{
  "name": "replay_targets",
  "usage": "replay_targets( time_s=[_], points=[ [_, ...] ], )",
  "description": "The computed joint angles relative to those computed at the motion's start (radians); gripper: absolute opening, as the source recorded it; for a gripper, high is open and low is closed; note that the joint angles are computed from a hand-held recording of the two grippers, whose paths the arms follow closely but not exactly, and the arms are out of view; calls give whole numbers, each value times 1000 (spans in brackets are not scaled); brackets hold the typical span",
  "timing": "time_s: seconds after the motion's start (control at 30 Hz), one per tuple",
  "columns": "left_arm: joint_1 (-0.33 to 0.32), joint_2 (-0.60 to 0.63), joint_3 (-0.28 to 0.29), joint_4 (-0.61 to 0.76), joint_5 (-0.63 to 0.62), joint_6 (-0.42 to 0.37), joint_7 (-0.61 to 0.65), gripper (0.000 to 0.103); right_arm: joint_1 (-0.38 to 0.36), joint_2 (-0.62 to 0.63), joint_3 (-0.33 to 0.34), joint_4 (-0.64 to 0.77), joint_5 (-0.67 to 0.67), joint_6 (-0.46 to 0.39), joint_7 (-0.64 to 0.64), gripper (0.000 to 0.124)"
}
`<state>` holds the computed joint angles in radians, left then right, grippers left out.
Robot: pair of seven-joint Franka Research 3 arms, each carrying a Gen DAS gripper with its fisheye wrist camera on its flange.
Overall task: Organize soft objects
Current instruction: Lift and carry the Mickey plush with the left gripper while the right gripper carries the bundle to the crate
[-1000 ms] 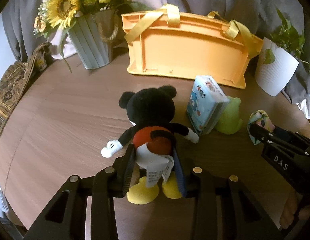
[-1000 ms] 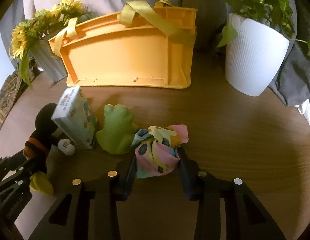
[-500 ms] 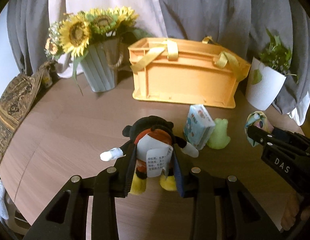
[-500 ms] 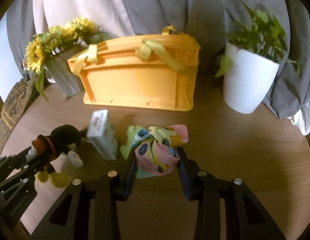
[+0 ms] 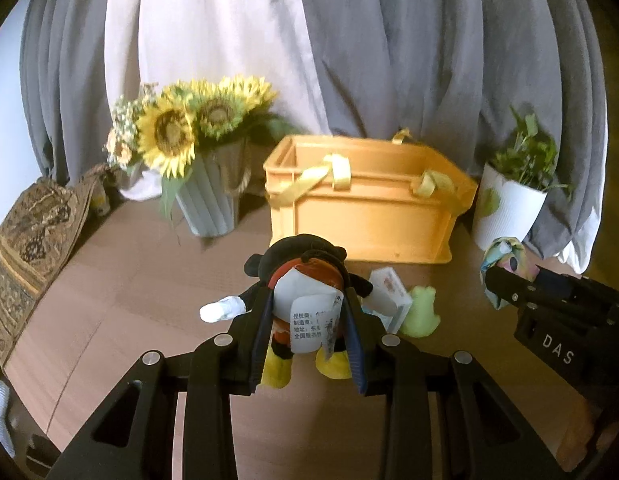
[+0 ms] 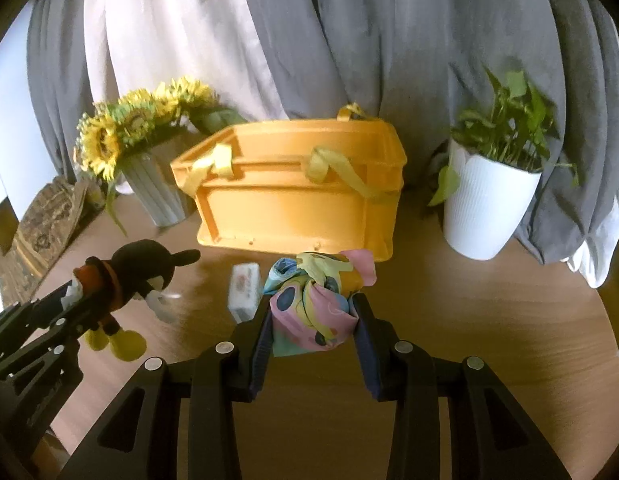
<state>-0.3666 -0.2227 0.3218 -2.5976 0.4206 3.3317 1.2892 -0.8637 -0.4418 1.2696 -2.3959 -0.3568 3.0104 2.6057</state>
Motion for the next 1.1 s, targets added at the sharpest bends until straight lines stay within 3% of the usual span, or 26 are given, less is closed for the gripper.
replay_targets(
  time_s=[0.3,0.33,0.53,0.9,1.1],
  points=[
    [-204,-41,230,29,73,28,2,33,32,-68,-27,29,13,-19,38,39],
    [-254,-49,282,37,86,28,4,33,32,-78,-26,33,15,-23,43,39],
    [-429,-70,451,74,100,44,42,33,28,-133,-27,56,35,-38,65,39],
    [-664,-102,664,142,98,75,123,33,-20,-225,-11,96,88,-41,70,39],
    [-844,-107,818,198,71,89,178,33,-77,-262,16,129,126,-33,52,39]
  ],
)
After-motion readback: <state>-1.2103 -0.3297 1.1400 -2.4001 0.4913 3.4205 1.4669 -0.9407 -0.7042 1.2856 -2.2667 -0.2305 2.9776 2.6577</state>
